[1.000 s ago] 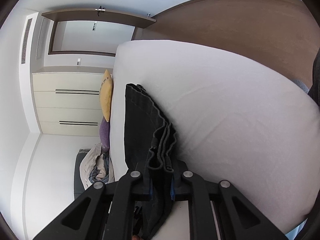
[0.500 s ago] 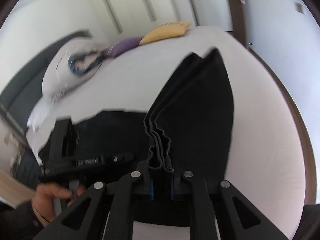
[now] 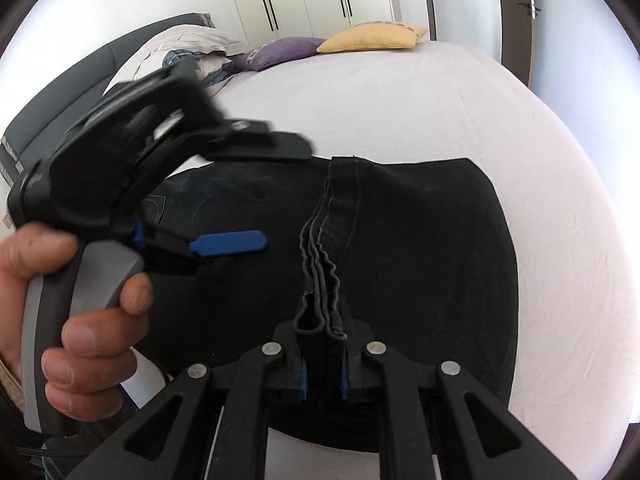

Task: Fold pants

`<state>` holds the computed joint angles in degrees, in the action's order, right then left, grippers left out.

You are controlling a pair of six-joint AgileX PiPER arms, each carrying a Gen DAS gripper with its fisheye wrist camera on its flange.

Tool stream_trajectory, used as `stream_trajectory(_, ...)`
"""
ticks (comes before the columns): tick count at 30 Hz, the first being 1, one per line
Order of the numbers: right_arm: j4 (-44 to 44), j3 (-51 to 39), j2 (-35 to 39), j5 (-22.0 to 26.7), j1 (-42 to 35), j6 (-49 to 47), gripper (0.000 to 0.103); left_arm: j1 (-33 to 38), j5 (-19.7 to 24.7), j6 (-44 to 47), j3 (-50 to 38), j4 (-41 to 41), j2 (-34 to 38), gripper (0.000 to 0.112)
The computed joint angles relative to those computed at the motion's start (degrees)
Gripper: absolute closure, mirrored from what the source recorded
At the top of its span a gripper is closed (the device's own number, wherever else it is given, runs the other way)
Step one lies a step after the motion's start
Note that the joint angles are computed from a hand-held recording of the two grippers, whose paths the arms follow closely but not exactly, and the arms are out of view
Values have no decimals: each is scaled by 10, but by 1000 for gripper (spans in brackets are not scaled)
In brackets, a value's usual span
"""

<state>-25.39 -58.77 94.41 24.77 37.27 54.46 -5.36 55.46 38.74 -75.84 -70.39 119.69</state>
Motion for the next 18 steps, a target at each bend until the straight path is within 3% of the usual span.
stream_trajectory(4,-42,-10,-4,18,25,28,90,-27,9,-52,-72,55,32,24)
stream_trajectory(6,-53,-3,-16,18,34,36,89,-39,20,-75,-107,85,48,59)
stream_trajectory(8,-51,-6,-21,20,39,35,89,-50,27,-98,-133,121,56,83)
stream_trajectory(11,-53,-15,-24,26,46,33,89,-51,28,-104,-155,136,63,98)
stream_trajectory(18,0,-71,8,32,64,-43,89,-17,56,-94,-194,190,58,105)
